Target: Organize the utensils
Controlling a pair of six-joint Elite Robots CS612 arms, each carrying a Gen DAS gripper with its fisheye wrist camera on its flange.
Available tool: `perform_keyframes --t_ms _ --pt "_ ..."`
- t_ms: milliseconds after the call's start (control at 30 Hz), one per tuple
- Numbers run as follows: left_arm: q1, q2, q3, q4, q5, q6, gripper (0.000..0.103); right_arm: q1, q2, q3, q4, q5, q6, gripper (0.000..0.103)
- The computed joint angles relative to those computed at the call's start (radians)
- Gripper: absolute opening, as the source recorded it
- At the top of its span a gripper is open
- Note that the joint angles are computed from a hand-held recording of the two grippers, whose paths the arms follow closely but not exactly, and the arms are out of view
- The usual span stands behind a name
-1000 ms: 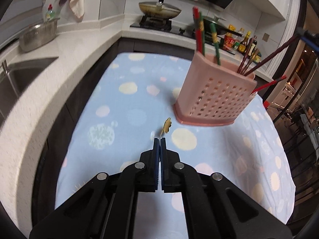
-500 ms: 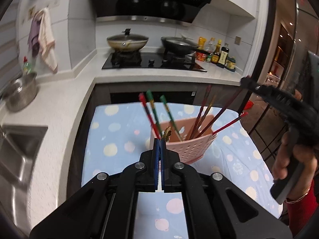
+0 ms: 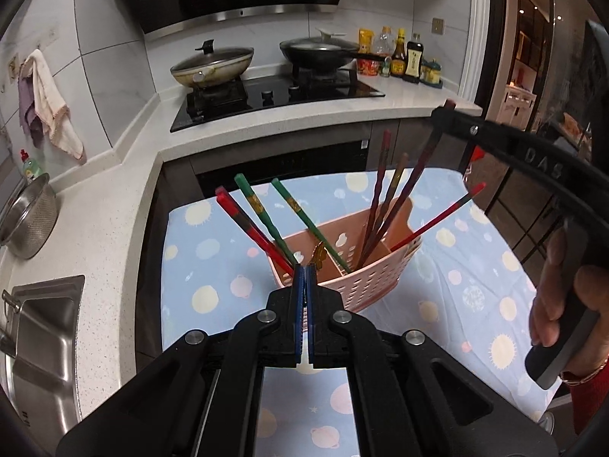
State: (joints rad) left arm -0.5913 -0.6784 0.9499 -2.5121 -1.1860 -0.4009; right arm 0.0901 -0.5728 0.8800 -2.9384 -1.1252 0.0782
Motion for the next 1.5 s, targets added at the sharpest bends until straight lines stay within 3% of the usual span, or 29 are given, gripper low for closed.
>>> perform_keyframes --t_ms 167,200,233,267,300,367,700,1100,1500 --pt "0.009 0.025 -0.027 -0.011 -0.016 -0.06 0.004 0.003 0.013 -0.026 0.06 0.006 -0.025 0.007" --pt "0.01 0.029 -0.031 -0.018 -0.011 -0.082 0.009 0.004 0.016 -0.032 0.078 0.008 -0.036 0.008" --pt "0.01 0.033 -0.036 -0.022 0.001 -0.1 0.025 0.005 0.015 -0.03 0.08 0.002 -0.039 0.011" --pt "0.01 0.035 -0.036 -0.036 0.008 -0.114 0.034 0.006 0.013 -0.026 0.074 -0.008 -0.037 0.023" --pt "0.009 0.035 -0.033 -0.053 0.022 -0.133 0.048 0.006 0.01 -0.017 0.052 -0.017 -0.028 0.045" --pt "0.004 0.035 -0.03 -0.077 0.055 -0.155 0.054 0.006 0.003 0.004 0.01 -0.033 -0.016 0.058" --pt "-0.023 0.02 0.004 -0.113 0.147 -0.199 0.066 -0.011 -0.054 0.108 -0.005 -0.029 -0.015 0.064" --pt "-0.064 -0.022 0.08 -0.103 0.242 -0.25 0.086 -0.019 -0.156 0.295 -0.007 -0.075 -0.092 0.065" --pt "-0.095 -0.045 0.128 -0.066 0.287 -0.277 0.09 -0.019 -0.223 0.421 -0.045 -0.148 -0.126 0.065"
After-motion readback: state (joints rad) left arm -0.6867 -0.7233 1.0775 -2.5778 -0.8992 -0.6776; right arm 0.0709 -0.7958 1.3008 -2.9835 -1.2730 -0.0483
